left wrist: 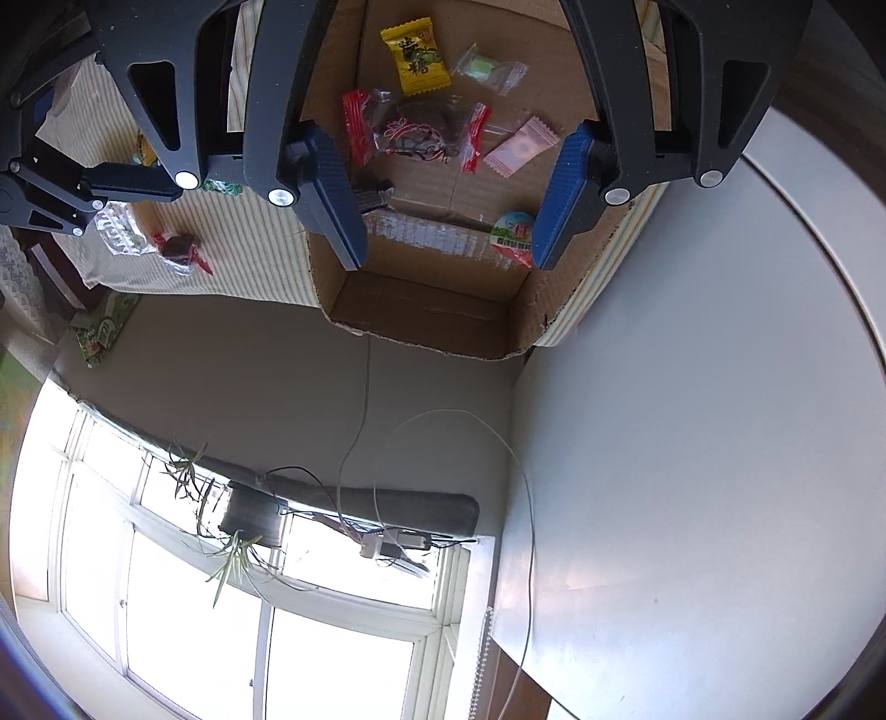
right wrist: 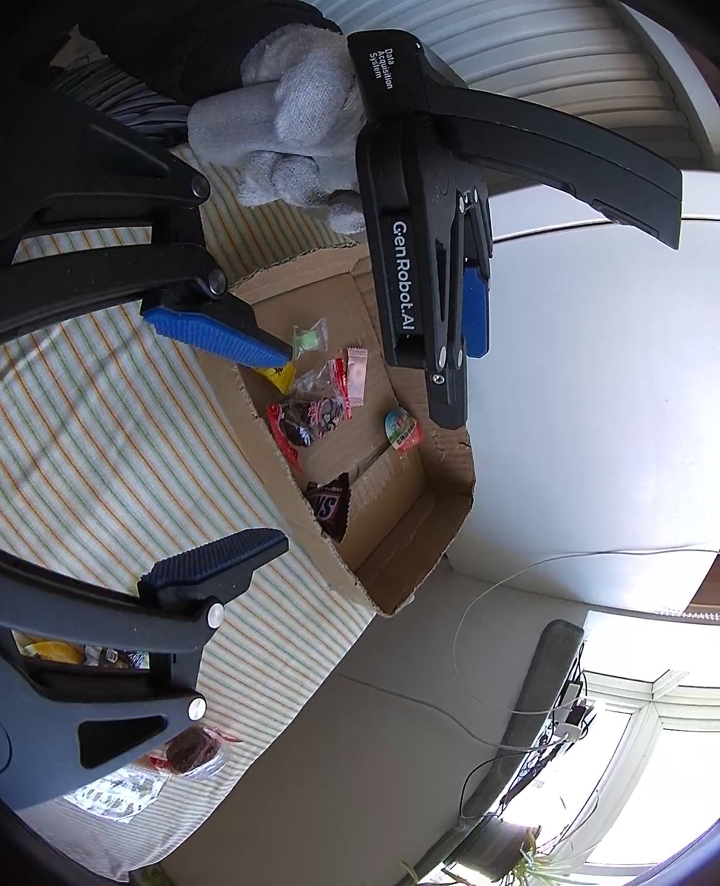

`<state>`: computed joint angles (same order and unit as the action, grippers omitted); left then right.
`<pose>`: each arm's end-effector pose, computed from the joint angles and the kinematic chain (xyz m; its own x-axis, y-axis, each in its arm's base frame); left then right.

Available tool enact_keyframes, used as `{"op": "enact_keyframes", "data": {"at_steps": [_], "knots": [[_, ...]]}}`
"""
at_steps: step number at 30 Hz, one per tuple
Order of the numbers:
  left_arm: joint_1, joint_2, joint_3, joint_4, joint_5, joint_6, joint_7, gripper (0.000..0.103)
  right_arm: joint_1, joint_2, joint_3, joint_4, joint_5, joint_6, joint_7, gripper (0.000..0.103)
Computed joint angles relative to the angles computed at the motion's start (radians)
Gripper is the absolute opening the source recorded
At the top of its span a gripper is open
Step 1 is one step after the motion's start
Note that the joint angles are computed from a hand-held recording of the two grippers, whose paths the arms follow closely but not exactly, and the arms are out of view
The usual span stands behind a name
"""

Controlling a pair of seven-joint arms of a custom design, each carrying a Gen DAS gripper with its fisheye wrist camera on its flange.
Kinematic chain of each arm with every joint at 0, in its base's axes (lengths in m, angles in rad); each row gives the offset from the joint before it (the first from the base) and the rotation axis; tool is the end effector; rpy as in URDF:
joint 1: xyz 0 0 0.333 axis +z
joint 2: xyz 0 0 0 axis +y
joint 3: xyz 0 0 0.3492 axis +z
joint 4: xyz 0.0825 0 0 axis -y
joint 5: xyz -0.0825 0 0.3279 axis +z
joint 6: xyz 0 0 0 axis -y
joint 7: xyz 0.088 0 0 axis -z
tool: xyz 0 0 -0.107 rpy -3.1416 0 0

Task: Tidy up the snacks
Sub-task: 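Move both open tools back to the snacks on the bed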

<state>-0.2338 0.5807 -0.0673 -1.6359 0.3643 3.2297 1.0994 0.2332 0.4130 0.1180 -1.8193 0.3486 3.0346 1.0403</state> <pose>0.6675 -0.2304 0.4631 -0.2529 -0.9566 0.1447 -0.5505 0.0193 -0.8346 0.6328 0.1904 0.4690 0.4733 -0.8788 0.0612 -0.5837 -0.3649 -0.7254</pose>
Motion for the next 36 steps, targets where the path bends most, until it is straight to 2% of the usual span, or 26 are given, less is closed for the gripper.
{"op": "enact_keyframes", "data": {"at_steps": [8,11,20,24,26,29,31,33,36], "knots": [[0.005,0.016,-0.055,0.034,0.007,-0.016,0.038,0.062,-0.033,-0.08,-0.048,-0.154,0.006,0.039,0.021,0.063],[0.016,0.025,-0.099,0.047,0.012,-0.027,0.071,0.062,-0.053,-0.096,-0.056,-0.192,0.009,0.048,0.028,0.063],[0.059,0.085,-0.274,0.108,-0.014,-0.123,0.244,0.062,-0.119,-0.112,-0.063,-0.288,0.042,0.061,0.047,0.063],[0.091,0.136,-0.385,0.155,-0.073,-0.213,0.36,0.061,-0.132,-0.111,-0.075,-0.302,0.038,0.061,0.052,0.063],[0.092,0.158,-0.416,0.176,-0.103,-0.259,0.409,0.061,-0.156,-0.108,-0.059,-0.302,0.05,0.059,0.042,0.063],[0.071,0.183,-0.422,0.208,-0.142,-0.326,0.457,0.054,-0.196,-0.099,-0.023,-0.291,0.082,0.043,0.006,0.063],[0.045,0.195,-0.403,0.232,-0.163,-0.362,0.473,0.053,-0.207,-0.089,-0.013,-0.284,0.098,0.039,-0.011,0.063],[0.022,0.203,-0.381,0.252,-0.185,-0.388,0.484,0.053,-0.245,-0.083,0.03,-0.278,0.142,0.031,-0.053,0.063],[0.002,0.22,-0.362,0.287,-0.23,-0.425,0.502,0.053,-0.238,-0.071,0.027,-0.268,0.164,0.03,-0.07,0.063]]}}
